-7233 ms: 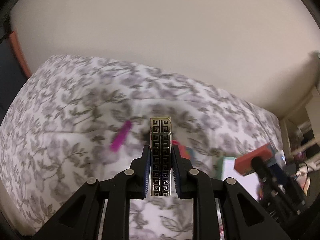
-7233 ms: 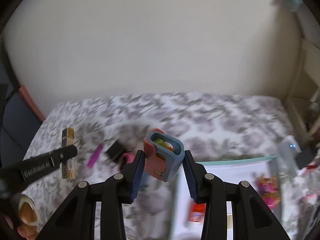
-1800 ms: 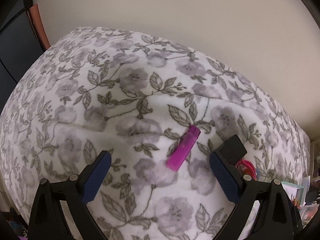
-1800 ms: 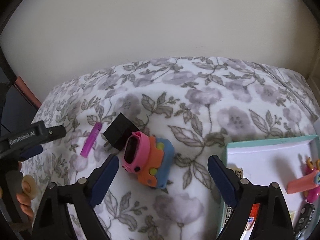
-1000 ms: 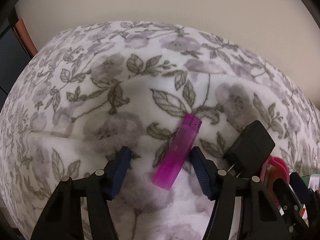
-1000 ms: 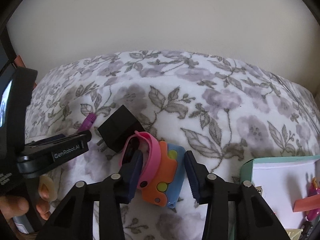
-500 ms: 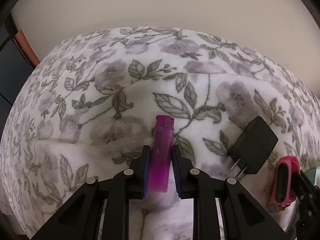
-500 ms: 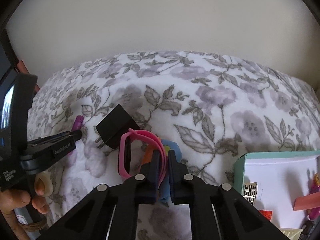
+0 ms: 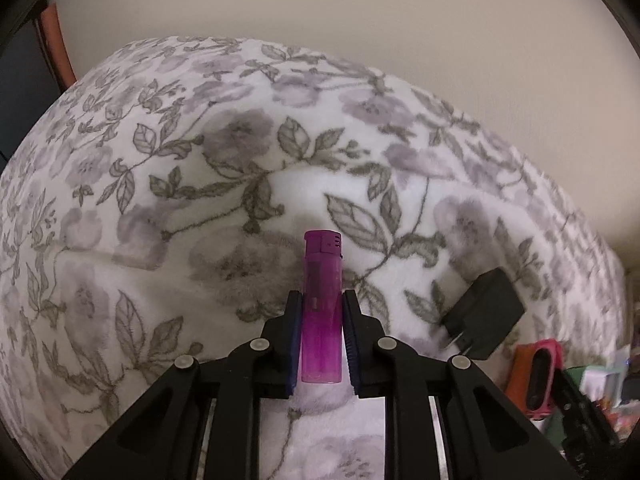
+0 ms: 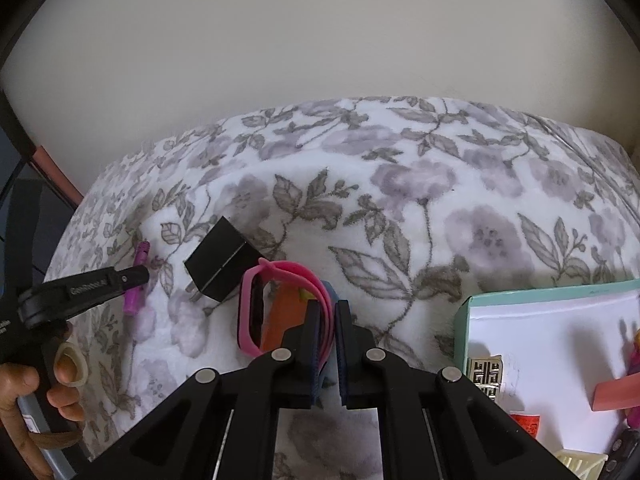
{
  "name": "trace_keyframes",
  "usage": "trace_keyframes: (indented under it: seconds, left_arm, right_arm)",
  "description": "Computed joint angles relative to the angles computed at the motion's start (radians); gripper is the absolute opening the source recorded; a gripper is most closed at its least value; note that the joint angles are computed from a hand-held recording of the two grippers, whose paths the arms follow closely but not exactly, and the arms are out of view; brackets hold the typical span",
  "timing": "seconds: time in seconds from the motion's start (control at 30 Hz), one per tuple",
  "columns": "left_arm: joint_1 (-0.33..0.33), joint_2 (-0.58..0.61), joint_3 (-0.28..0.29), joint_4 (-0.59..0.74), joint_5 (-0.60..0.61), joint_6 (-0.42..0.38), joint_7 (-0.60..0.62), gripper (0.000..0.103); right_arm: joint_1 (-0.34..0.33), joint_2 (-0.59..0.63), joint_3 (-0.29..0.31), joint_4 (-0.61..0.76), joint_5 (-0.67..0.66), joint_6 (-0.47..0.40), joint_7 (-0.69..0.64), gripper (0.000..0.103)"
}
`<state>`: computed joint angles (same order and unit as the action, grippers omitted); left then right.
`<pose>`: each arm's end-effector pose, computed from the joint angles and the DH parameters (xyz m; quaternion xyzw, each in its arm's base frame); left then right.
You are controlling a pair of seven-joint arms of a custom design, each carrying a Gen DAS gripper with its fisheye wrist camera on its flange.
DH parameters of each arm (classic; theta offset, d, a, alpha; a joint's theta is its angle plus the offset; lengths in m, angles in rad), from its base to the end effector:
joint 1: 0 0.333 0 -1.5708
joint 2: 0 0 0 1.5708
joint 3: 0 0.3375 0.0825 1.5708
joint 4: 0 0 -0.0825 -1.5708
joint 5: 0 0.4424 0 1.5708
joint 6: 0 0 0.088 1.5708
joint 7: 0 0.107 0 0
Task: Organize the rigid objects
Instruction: 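Carry the magenta lighter and pink watch into the tray and release both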
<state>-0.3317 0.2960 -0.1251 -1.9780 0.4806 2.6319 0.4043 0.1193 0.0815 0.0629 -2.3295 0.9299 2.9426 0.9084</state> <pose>0.6126 -0.3094 0.3390 -0.7969 0.5617 -0.1803 0.1298 0.5769 0.0531 0.3230 -0.6631 0.6814 -0.0945 0.2950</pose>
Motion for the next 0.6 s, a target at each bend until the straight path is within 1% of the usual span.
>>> trace_keyframes:
  seconds: [0.1,0.27,0.4,0.5,0.6]
  left_arm:
    - [0.007,-0.023,-0.002,-0.019,-0.013,0.037,-0.005,0.020]
    - [0.000,-0.068,0.003,-0.034,0.032,0.064,-0.043,0.020]
    - [-0.001,-0.095,-0.004,-0.032,0.074,0.062,-0.067,0.020]
    - [0.001,-0.104,-0.020,-0.021,0.083,0.047,-0.057,0.020]
    - [0.002,-0.105,-0.037,-0.010,0.069,0.050,-0.028,0.020]
  right_arm:
    - [-0.004,-0.013,0.000,-0.002,0.035,-0.003,-0.025,0.007]
    - [0.003,-0.047,-0.016,-0.010,0.099,-0.005,-0.077,0.007]
    - [0.015,-0.078,-0.034,-0.020,0.125,0.000,-0.101,0.007]
    - [0.025,-0.098,-0.048,-0.030,0.087,0.009,-0.067,0.007]
    - [0.029,-0.117,-0.062,-0.045,-0.001,0.008,0.015,0.007]
